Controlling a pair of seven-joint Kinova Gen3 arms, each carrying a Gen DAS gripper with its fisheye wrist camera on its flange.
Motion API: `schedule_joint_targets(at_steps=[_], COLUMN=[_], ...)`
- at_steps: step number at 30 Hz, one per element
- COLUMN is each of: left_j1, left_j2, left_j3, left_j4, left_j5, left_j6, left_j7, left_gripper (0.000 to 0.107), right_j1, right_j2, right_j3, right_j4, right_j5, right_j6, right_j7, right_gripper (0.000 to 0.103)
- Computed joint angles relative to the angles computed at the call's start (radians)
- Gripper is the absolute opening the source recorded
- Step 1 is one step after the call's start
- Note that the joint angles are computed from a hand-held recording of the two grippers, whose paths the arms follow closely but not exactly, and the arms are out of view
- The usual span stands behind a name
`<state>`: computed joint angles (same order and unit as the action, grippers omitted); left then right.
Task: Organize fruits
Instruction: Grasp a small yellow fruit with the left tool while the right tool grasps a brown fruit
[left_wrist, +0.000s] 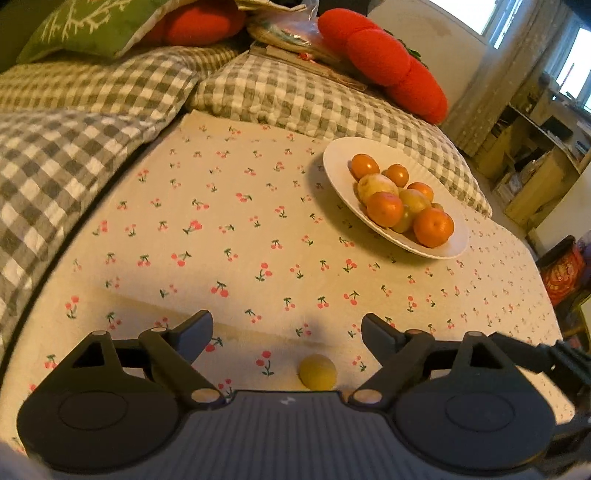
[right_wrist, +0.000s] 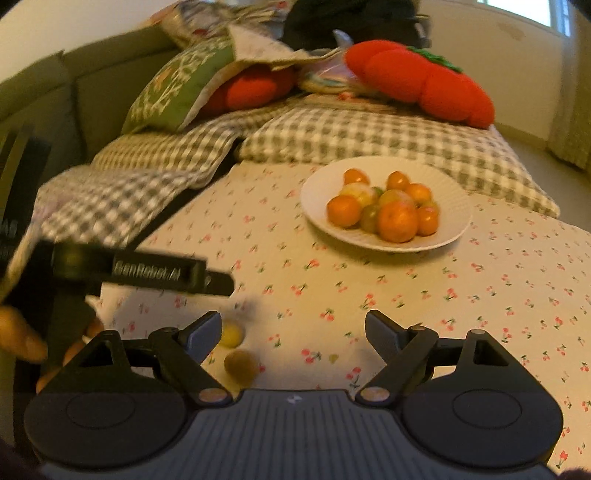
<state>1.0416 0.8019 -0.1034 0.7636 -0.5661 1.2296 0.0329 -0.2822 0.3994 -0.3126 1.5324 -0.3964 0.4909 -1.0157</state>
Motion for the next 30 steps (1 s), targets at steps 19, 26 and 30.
schedule_joint_targets(at_steps=[19,26,30], left_j1=[-0.043,-0.029,-0.024], left_j2=[0.014,0.065,0.101], left_j3=[0.036,0.025,0.021], left_j4=[0.008,-0.085,-0.159], left_j5=[0.092,0.081,0.088], left_j6=[-0.068,0.004,0.058], left_j7=[-0.048,-0.141,-0.223], left_gripper=[0.070,0.052,0.026], right_j1=[-0.078,-0.107,-0.108], right_j2=[0.069,0.081,0.086], right_j3=[0.042,0.058,0.051], right_j4=[-0.074,-0.079,-0.080], right_j5=[0.062,0.105,0.116], right_j6=[0.146,0.132,0.116], right_j7=[-0.031,-0.062,-0.068], right_gripper=[0.062,0.050,0.044])
